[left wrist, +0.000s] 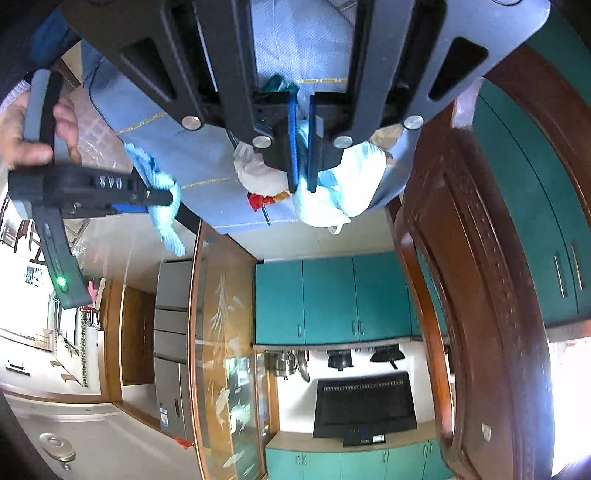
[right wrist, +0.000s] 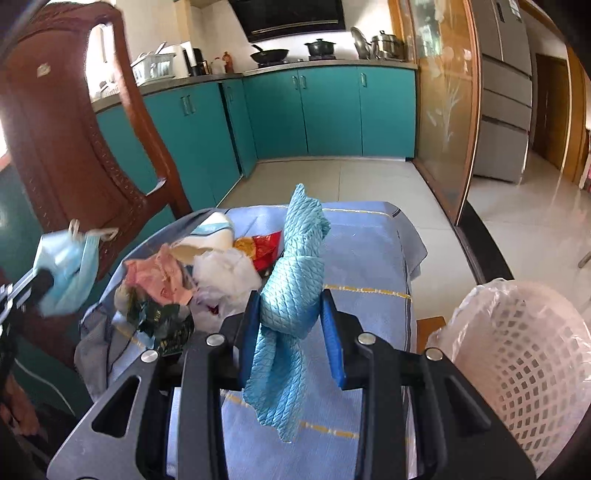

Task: Collect trash
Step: 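Grasp the white tissue with the left gripper while the right gripper holds the blue cloth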

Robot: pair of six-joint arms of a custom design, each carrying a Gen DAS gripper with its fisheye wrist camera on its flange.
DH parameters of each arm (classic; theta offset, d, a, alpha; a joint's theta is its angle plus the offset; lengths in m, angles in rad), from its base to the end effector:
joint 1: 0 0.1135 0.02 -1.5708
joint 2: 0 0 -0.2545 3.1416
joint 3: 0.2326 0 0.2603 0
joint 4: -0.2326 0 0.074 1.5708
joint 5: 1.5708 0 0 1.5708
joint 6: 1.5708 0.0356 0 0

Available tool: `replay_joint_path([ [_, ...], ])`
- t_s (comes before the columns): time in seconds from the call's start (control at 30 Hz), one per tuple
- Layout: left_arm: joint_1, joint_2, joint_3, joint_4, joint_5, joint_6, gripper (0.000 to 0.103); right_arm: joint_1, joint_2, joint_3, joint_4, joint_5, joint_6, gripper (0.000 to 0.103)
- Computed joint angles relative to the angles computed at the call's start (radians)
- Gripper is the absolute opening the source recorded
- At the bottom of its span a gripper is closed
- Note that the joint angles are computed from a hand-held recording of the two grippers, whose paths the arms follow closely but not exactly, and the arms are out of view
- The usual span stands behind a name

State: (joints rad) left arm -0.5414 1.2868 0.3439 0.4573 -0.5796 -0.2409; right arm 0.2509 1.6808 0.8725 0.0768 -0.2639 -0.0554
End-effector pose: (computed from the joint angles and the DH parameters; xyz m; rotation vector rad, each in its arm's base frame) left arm 0.2139 -0.1059 0.1396 -0.0545 1.9723 0.0889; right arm 0.3338 0.0951 0.1524 -0.4856 2.2529 0.4040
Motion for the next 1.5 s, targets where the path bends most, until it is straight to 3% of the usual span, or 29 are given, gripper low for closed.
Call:
replay_joint_path([
  [0.17, 0.012, 0.070, 0.064, -0.017, -0.007, -0.020, 0.006, 0.034, -0.059, -0.080, 0.050, 0.062, -0.037, 0.033],
  [0.4, -0.012, 0.069, 0.070, -0.021, -0.056, -0.045, 0.006, 0.016, -0.129, -0.154, 0.095, 0.053, -0.016, 0.033],
  [0.57, -0.061, 0.031, 0.046, -0.003, -0.204, -0.069, 0.006, -0.003, -0.177, -0.205, 0.117, 0.036, -0.001, 0.033],
  [0.73, -0.096, 0.012, 0.006, 0.115, -0.336, -0.037, 0.006, -0.006, -0.229, -0.261, 0.174, 0.040, -0.002, 0.033],
  [0.9, -0.139, 0.010, -0.009, 0.167, -0.408, -0.021, 0.006, 0.000, -0.258, -0.287, 0.196, 0.050, -0.014, 0.033],
  [1.2, -0.172, 0.003, 0.000, 0.125, -0.421, -0.027, 0.006, 0.009, -0.279, -0.302, 0.197, 0.067, -0.023, 0.033],
  [1.5, -0.109, -0.048, 0.005, 0.027, -0.338, -0.102, 0.006, 0.008, -0.280, -0.303, 0.195, 0.066, -0.029, 0.033],
])
